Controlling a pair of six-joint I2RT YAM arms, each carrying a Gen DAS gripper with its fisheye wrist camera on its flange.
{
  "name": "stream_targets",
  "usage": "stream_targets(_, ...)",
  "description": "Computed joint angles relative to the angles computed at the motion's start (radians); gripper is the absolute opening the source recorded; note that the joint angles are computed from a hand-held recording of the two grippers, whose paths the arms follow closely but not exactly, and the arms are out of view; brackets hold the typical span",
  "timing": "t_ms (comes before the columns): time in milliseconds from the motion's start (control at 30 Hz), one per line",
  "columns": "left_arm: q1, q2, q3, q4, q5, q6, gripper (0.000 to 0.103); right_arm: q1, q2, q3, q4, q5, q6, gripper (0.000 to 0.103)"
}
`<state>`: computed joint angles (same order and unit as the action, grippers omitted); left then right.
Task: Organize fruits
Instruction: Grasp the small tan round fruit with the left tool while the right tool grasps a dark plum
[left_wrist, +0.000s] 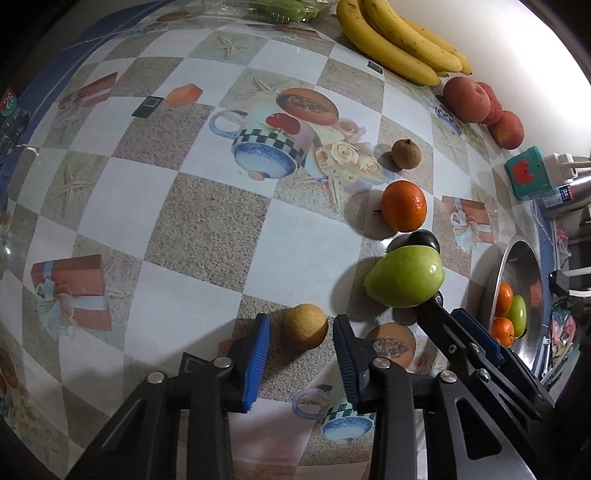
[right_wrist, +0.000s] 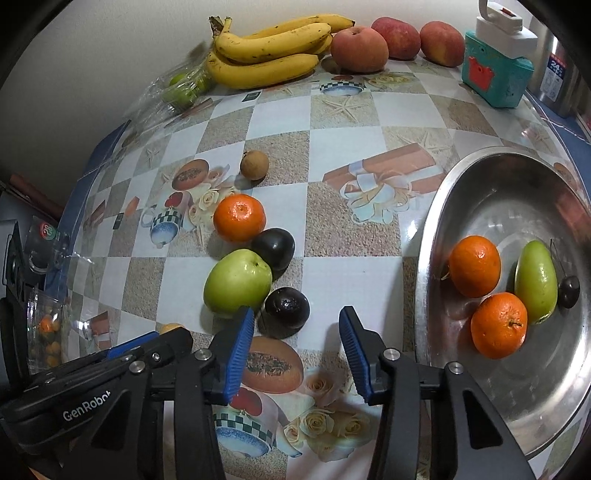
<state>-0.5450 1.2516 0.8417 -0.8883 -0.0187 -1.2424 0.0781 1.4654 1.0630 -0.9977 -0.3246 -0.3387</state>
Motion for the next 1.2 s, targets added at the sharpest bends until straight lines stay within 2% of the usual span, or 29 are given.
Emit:
stream_targets(167, 0.004, 0.021, 0.01, 0.017, 0.0, 0.01, 0.027, 0.003, 0.0, 0.0, -0.001, 0.003, 0.001, 0.05)
stream_targets(600, 0.017, -0.046, -0.001, -0.022, -0.027, -0.007, 0.027, 0.048, -0.026, -0.018, 0.01, 0.039, -0.014, 0.049)
stream_targets(700, 0.017, -0.048, -0.002, -0.019, -0.023, -0.006, 0.027, 0.065, -0.03, -0.017, 0.008, 0.074, -0.031, 0.039)
stream_targets(1200, 0.026, -0.05, -0.004, -0.014, -0.018, -0.001, 0.027, 0.141, -0.026, -0.068, 0.083, 0.146, -0.023, 0.039)
